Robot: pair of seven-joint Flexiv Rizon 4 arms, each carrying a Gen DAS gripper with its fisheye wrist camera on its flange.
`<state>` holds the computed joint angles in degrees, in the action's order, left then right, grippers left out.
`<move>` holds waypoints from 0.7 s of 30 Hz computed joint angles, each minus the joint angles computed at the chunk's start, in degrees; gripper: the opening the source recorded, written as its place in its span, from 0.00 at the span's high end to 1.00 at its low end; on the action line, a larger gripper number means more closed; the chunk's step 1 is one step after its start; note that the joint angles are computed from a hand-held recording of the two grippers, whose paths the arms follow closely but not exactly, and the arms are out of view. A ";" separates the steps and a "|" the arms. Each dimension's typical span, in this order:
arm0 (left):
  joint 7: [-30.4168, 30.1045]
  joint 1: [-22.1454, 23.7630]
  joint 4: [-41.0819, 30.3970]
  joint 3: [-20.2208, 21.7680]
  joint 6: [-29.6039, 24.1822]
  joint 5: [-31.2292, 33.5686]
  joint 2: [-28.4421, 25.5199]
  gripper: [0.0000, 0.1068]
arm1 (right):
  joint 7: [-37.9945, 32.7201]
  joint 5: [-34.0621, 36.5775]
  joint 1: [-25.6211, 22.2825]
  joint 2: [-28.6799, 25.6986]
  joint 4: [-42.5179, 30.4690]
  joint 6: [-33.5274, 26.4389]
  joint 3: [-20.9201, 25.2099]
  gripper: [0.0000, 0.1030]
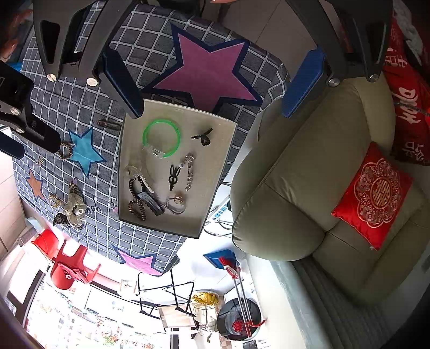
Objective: Organize jewelry
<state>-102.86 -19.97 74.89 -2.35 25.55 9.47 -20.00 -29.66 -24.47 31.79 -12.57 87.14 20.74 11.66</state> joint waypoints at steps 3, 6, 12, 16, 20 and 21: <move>-0.06 0.02 0.21 0.01 0.06 0.02 0.06 0.04 | 0.04 -0.01 0.02 -0.05 -0.06 -0.02 -0.01 0.15; -0.13 0.06 0.61 0.05 0.19 0.07 0.20 0.04 | -0.08 0.00 -0.02 -0.13 -0.19 -0.05 -0.07 0.15; -0.23 0.11 0.60 0.02 0.28 0.20 0.15 0.04 | 0.14 -0.05 0.06 -0.25 -0.35 -0.14 -0.11 0.15; -0.27 0.10 0.36 0.03 0.03 0.26 0.02 0.04 | 0.02 0.00 0.03 -0.29 -0.42 -0.17 -0.13 0.15; -0.72 -0.09 -0.16 0.11 -0.50 0.55 -0.25 0.04 | 0.06 0.00 0.13 -0.34 -0.53 -0.33 -0.10 0.15; -0.91 -0.20 -0.25 0.16 -0.61 0.77 -0.28 0.04 | 0.09 0.01 0.10 -0.40 -0.61 -0.34 -0.16 0.15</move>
